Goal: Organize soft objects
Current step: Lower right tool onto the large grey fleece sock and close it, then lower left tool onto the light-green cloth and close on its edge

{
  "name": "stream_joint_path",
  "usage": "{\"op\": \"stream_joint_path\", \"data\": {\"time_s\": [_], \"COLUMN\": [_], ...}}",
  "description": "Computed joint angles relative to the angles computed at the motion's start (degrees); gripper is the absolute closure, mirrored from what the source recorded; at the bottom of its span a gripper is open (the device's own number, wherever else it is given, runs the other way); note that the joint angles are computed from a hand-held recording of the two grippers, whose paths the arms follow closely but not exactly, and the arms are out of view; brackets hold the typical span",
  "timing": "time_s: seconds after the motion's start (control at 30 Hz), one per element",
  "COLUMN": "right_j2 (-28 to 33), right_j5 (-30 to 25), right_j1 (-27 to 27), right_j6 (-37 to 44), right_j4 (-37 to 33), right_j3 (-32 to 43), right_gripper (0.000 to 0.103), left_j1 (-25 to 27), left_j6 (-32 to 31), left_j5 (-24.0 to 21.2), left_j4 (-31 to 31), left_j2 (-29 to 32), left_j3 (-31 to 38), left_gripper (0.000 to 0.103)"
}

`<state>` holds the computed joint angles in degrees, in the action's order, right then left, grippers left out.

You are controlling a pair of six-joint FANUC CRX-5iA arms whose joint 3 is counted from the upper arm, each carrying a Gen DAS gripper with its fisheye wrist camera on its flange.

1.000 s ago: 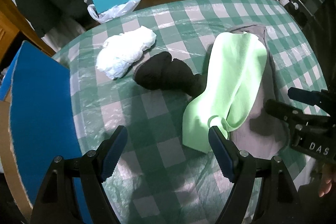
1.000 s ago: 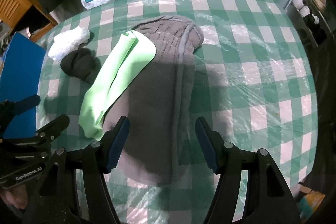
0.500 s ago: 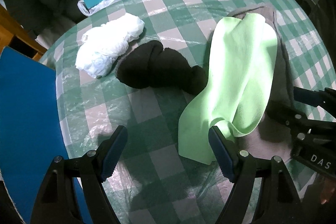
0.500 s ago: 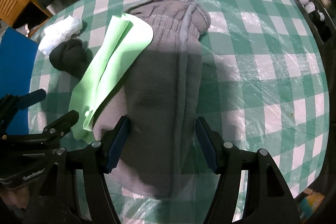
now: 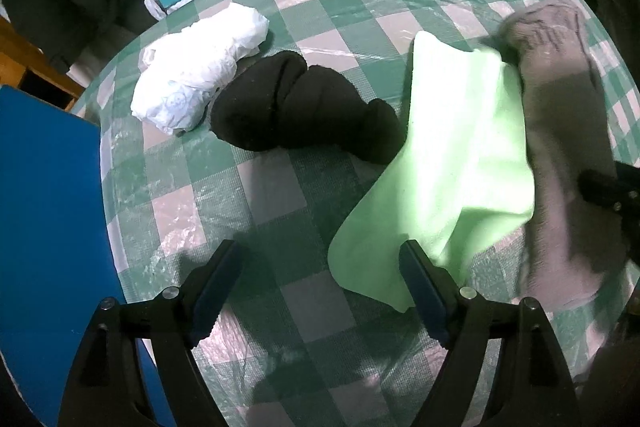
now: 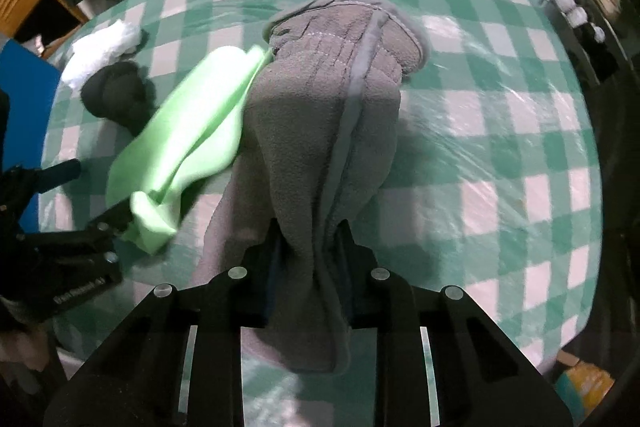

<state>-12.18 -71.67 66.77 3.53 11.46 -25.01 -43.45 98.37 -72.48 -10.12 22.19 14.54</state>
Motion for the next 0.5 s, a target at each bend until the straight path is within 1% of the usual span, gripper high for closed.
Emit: {"op": "stream_joint_path", "data": {"time_s": [0.23,0.37,0.4,0.5], "right_j2": [-3.2,-4.5,-5.3,-6.1], "right_j5": [-5.5,-7.3,-7.7,-7.4], "right_j1": [1.4,1.9,2.4,2.8], "right_j6": [-2.2,-3.5,-4.0,-5.1], "right_j4": [-0.2,-0.1,0.0,0.5], "right_j3": [-1.0,-1.5,-1.9,-2.3], "right_gripper": [0.081,0.08,0.077,0.063], "left_j1": [-0.8,-0.5,-0.4,0.1], "left_j6": [-1.0,-1.2,-1.1,-1.0], "left_j5": [-0.8,-1.7,-1.8,-1.1], "left_j4": [-0.3,0.4,0.4,1.6], "left_j2": [-1.0,-1.9,-2.0,-2.8], "left_j3": [-1.1,-2.1,-2.1,-2.6], "left_gripper": [0.02,0.02,0.02,0.02]}}
